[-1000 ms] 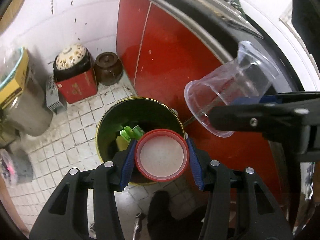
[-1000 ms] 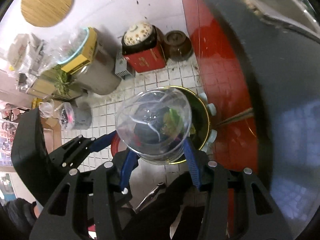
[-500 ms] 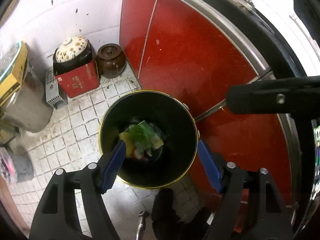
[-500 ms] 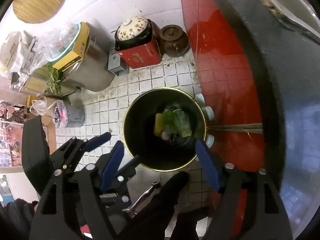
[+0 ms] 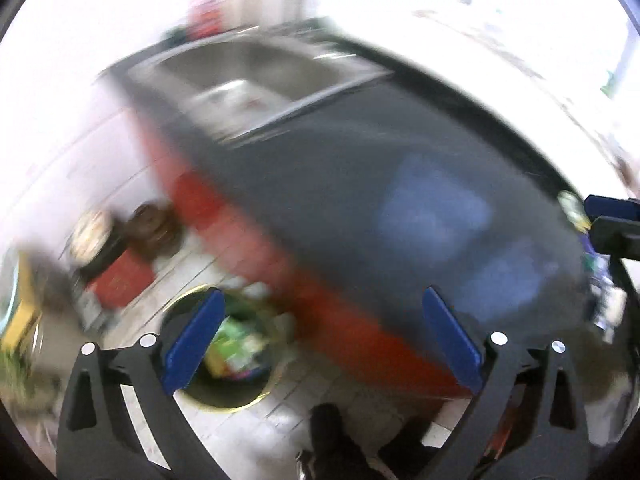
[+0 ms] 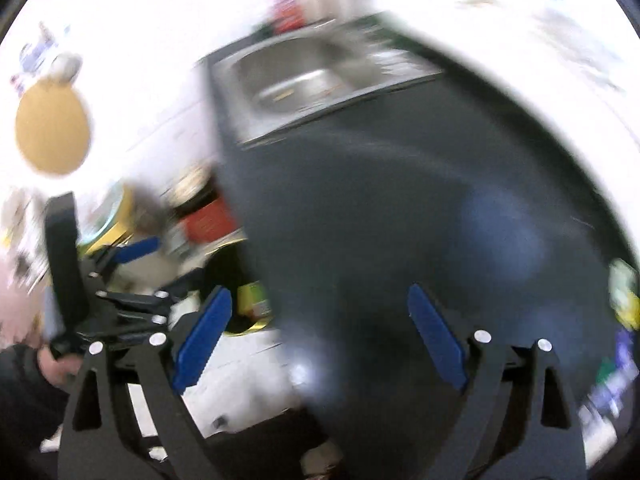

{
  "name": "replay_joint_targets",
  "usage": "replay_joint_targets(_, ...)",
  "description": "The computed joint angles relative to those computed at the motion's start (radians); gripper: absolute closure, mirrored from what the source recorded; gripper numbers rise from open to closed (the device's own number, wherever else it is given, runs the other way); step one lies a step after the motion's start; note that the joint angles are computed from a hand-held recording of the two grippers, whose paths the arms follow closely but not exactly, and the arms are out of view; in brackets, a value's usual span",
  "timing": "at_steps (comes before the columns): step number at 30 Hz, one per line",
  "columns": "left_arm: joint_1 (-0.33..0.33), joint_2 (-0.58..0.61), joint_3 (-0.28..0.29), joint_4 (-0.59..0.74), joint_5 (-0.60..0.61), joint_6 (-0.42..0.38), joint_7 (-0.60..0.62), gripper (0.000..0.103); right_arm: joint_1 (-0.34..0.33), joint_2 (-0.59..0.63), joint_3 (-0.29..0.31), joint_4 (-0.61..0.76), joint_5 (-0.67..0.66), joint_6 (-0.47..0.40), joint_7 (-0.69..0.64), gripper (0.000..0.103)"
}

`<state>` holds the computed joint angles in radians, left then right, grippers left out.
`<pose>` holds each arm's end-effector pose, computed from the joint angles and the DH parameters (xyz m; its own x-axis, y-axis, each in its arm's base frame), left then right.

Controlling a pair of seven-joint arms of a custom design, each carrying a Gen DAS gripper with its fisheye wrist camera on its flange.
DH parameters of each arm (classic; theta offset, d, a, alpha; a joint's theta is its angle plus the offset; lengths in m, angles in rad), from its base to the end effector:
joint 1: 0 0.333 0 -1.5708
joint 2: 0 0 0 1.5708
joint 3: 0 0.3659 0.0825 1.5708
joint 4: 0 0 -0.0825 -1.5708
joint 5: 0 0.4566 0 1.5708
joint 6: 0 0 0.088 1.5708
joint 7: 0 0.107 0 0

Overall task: Collect trash
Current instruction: 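Carry lid and cup to the bin and release both into it, then grasp the crumpled foil wrapper with left tool while right tool grasps the white foam brush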

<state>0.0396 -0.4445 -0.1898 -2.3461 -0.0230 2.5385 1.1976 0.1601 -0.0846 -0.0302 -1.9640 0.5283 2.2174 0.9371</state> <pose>0.5048 -0.0880 0.5904 0.1752 -0.9716 0.1592 -0.7875 -0.2353 -0.5696 0.6239 0.0974 0.5769 0.5304 -0.8133 -0.2393 -0.7894 -0.3709 -0.4892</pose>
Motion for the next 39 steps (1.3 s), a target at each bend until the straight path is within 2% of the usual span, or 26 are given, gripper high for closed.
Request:
replay_joint_targets(5, -0.162, 0.213, -0.026, 0.247, -0.107, 0.027, 0.172, 0.007, -0.112, -0.108, -0.087, -0.103, -0.108, 0.108, 0.143, 0.016)
replay_joint_targets(11, -0.289, 0.434, -0.078, 0.522, -0.136, -0.042, 0.331, 0.007, -0.237, -0.17, -0.184, -0.17, -0.197, 0.15, 0.298, 0.016)
replay_joint_targets(17, -0.379, 0.54, -0.1, 0.656, -0.064, -0.11, 0.336, 0.007, -0.321, -0.216, -0.243, -0.244, -0.24, 0.169, 0.375, 0.016)
replay_joint_targets(21, -0.408, 0.574, -0.092, 0.693, -0.046, -0.139, 0.31, 0.007, -0.338, -0.203, -0.275, -0.26, -0.227, 0.176, 0.358, 0.016)
replay_joint_targets(26, -0.425, 0.623, -0.08, 0.753, -0.019, -0.182, 0.298, 0.007, -0.337, -0.155, -0.28, -0.233, -0.183, 0.162, 0.32, 0.016)
replay_joint_targets(32, -0.473, 0.766, -0.072, 0.897, 0.052, -0.212, 0.326, 0.008, -0.369, -0.035, -0.268, -0.171, -0.086, 0.125, 0.245, 0.016)
replay_joint_targets(34, -0.492, 0.823, -0.066, 0.957, 0.064, -0.238, 0.337, 0.008, -0.386, 0.01, -0.255, -0.151, -0.064, 0.117, 0.221, 0.02)
replay_joint_targets(39, -0.514, 0.948, -0.063, 1.093, 0.034, -0.298, 0.401, 0.017, -0.434, 0.116, -0.215, -0.096, -0.033, 0.068, 0.181, 0.025)
